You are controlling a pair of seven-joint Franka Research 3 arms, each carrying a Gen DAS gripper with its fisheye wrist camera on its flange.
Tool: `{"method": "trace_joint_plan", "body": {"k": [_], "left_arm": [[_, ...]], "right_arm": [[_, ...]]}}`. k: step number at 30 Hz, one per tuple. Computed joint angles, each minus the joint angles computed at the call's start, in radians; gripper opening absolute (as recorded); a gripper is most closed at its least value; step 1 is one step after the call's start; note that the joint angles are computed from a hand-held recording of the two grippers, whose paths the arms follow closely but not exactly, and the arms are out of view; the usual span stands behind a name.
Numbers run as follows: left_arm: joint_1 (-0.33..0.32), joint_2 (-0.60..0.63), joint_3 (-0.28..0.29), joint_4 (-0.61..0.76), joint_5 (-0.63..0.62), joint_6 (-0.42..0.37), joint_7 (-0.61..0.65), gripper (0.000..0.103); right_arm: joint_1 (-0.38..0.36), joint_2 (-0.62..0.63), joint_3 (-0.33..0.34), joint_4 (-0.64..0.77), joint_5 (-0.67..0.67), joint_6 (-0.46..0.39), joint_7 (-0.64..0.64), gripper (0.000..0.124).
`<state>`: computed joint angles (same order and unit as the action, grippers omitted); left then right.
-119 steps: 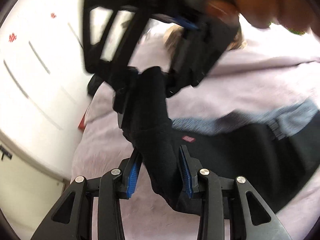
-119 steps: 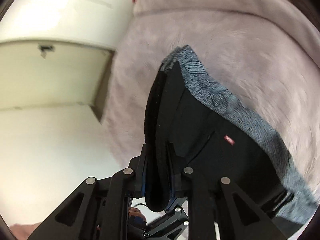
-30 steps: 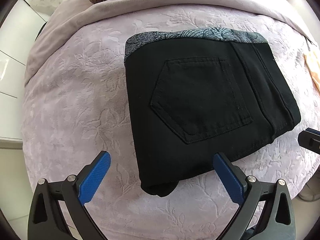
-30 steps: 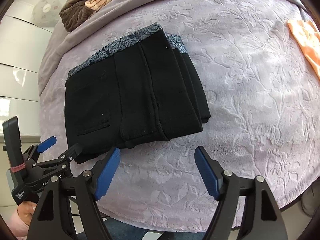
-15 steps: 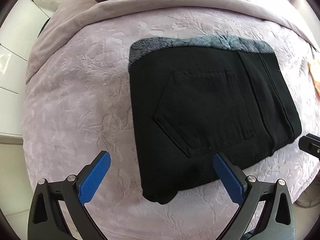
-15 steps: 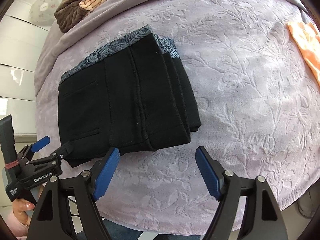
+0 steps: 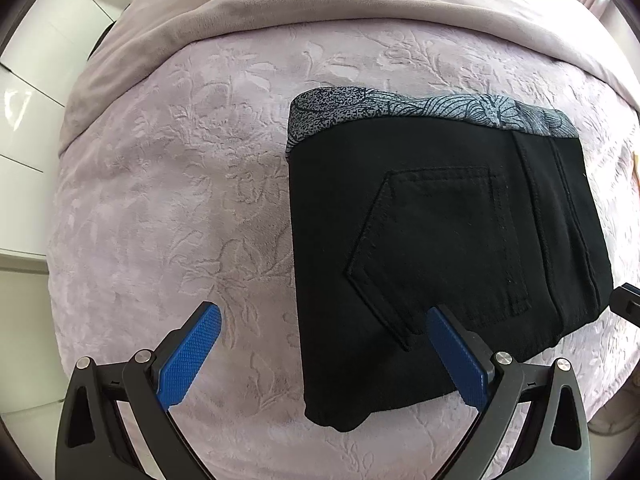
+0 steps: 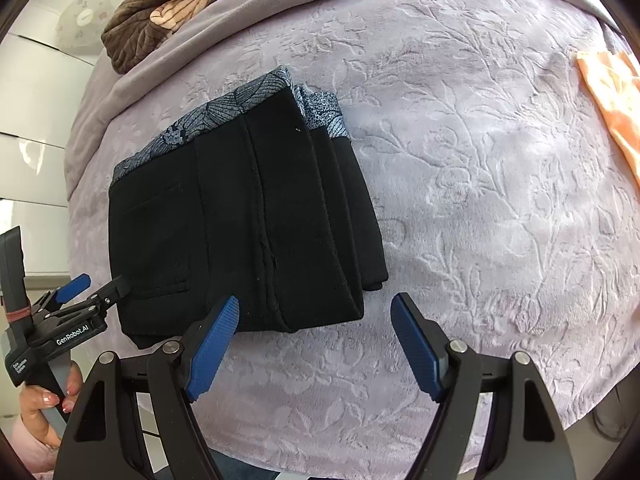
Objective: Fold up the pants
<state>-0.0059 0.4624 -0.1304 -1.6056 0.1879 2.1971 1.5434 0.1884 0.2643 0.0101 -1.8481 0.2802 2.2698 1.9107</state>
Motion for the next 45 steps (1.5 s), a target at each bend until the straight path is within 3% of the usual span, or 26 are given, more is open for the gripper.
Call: {"method": "trace_joint_plan", "body": {"k": [11, 17, 22, 30, 34, 39, 42, 44, 45], "left_arm": [[0.056, 0.116, -0.025, 0.169, -0.126, -0.083, 0.054, 0.103], [0.108, 0.197, -0.052, 0.285, -0.232, -0.13, 0.123, 0.103], [0.147, 0.3, -0.088, 0.425, -0.333, -0.234, 0.196, 0.103], [0.15, 0.378, -0.123, 0.479, -0.403, -0.251, 0.342, 0.103], [0.131, 0.418, -0.121, 0.518, -0.42, -0.248, 0.333, 0.103], [0.13, 0.415, -0.116, 0.505, -0.432, -0.239, 0.282, 0.102], [0.146, 0.334, -0.129, 0.38, -0.451, -0.153, 0.313, 0.086], [0.151, 0.284, -0.134, 0.32, -0.46, -0.115, 0.338, 0.07], [0.155, 0.265, -0.136, 0.301, -0.467, -0.107, 0.346, 0.067]], "right_arm": [[-0.042, 0.066, 0.002, 0.069, 0.056, -0.034, -0.103, 0.081], [-0.106, 0.12, 0.02, 0.108, 0.202, -0.042, -0.236, 0.081], [-0.16, 0.168, 0.038, 0.143, 0.328, -0.065, -0.367, 0.081], [-0.226, 0.263, 0.066, 0.198, 0.481, -0.131, -0.521, 0.081], [-0.293, 0.343, 0.113, 0.252, 0.639, -0.195, -0.636, 0.083], [-0.288, 0.418, 0.112, 0.318, 0.673, -0.23, -0.591, 0.082], [-0.269, 0.412, 0.103, 0.326, 0.638, -0.219, -0.558, 0.076], [-0.273, 0.38, 0.11, 0.294, 0.656, -0.206, -0.56, 0.062], [-0.271, 0.37, 0.114, 0.284, 0.67, -0.196, -0.557, 0.059]]}}
